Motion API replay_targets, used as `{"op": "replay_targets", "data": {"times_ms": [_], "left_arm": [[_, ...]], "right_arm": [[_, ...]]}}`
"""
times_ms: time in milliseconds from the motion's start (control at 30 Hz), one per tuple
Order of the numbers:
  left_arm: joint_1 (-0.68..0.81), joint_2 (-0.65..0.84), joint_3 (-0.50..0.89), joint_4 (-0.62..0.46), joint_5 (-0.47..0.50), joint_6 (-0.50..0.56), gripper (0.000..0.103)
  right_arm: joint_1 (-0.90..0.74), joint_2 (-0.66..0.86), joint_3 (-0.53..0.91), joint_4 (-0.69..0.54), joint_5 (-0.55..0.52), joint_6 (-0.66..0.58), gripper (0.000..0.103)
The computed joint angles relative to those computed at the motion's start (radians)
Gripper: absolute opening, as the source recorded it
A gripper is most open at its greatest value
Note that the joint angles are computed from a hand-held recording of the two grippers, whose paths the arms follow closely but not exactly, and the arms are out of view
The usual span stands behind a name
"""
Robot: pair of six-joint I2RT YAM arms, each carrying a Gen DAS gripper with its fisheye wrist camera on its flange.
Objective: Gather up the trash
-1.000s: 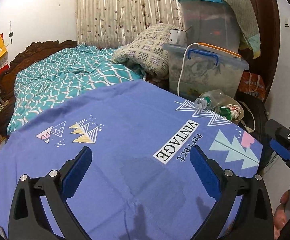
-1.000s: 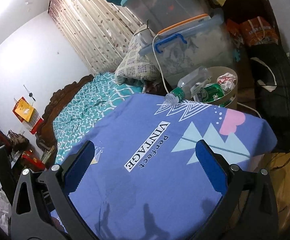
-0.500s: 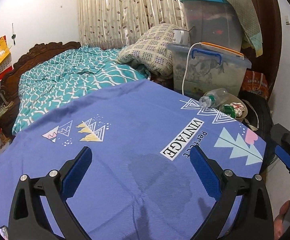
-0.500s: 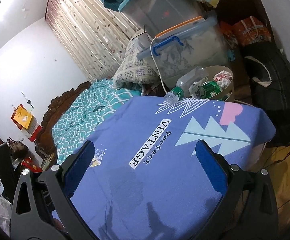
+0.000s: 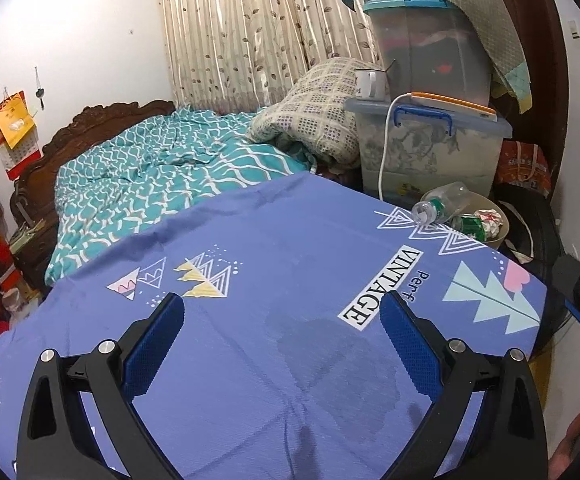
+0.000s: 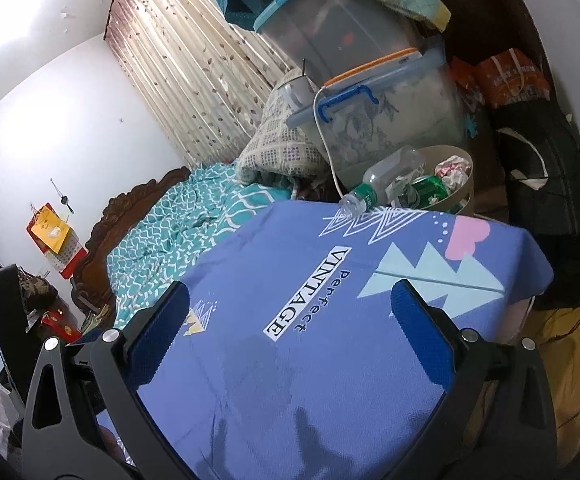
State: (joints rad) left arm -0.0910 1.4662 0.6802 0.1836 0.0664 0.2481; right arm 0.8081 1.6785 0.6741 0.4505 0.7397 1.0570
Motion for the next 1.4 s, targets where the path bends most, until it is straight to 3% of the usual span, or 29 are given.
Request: {"op": "replay_targets", "data": {"times_ms": [667, 867, 1400], "left_arm": [[-0.003, -0.001, 0.006, 0.006, -0.032, 0.002, 0.094], [-0.003, -0.003, -0.007, 0.03, -0.052, 0.01, 0.094], [0.015, 0.009, -0.001, 0.03, -0.046, -0.003, 0.094]], "right_arm": [[0.009, -0.023, -0.018, 0.0, 0.026, 0.015, 0.1], [-0.016, 0.015, -0.018, 0.008, -0.039, 0.061, 0.1], [0.006, -0.006, -0.008, -0.014, 0.0, 0.029, 0.1]]}}
